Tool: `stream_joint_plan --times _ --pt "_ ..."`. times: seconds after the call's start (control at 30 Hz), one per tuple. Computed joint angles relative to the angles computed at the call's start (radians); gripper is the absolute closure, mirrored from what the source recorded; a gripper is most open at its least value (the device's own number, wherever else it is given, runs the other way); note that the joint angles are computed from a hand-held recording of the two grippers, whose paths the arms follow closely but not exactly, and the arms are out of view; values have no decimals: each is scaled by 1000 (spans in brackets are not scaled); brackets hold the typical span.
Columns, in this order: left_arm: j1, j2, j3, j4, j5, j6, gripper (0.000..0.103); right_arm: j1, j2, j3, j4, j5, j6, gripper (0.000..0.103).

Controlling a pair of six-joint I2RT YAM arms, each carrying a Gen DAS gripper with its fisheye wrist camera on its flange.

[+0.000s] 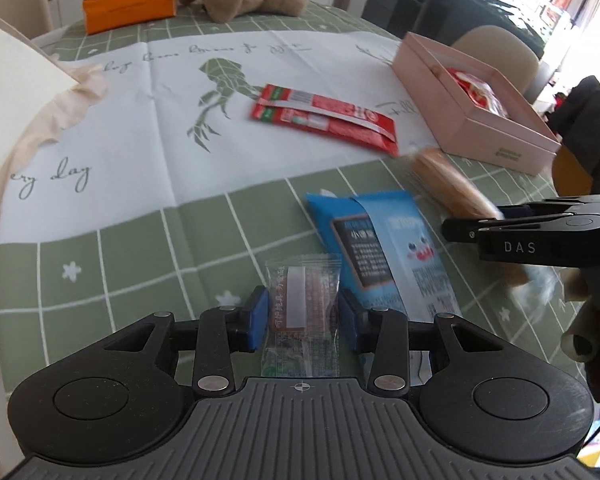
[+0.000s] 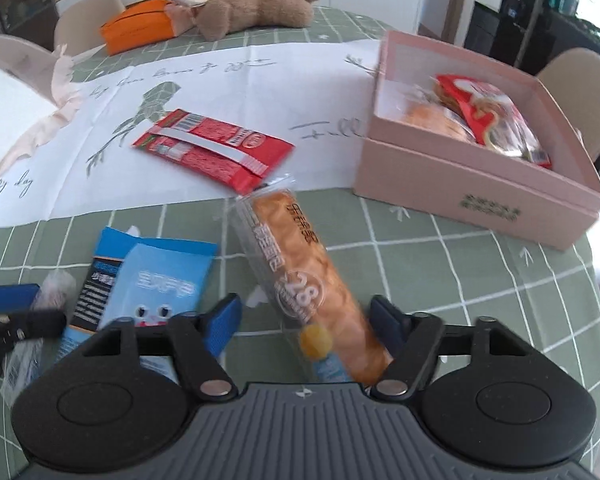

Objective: Organize snacks
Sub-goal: 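Carry the bread-stick packet into the pink box and release it with the right tool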

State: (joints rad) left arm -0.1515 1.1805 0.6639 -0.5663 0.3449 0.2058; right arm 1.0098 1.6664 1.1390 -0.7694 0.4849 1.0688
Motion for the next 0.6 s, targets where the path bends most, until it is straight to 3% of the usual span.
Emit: stream_joint_plan --times 0.1,0.4,0.6 --pt "0 -14 -11 1 8 -8 60 29 -10 15 -36 -34 -14 68" --pt "3 -38 -30 4 10 -35 60 159 -115 -65 -125 -42 159 68" --pt "102 2 -23 9 124 -102 60 165 -121 -79 -105 -21 160 63"
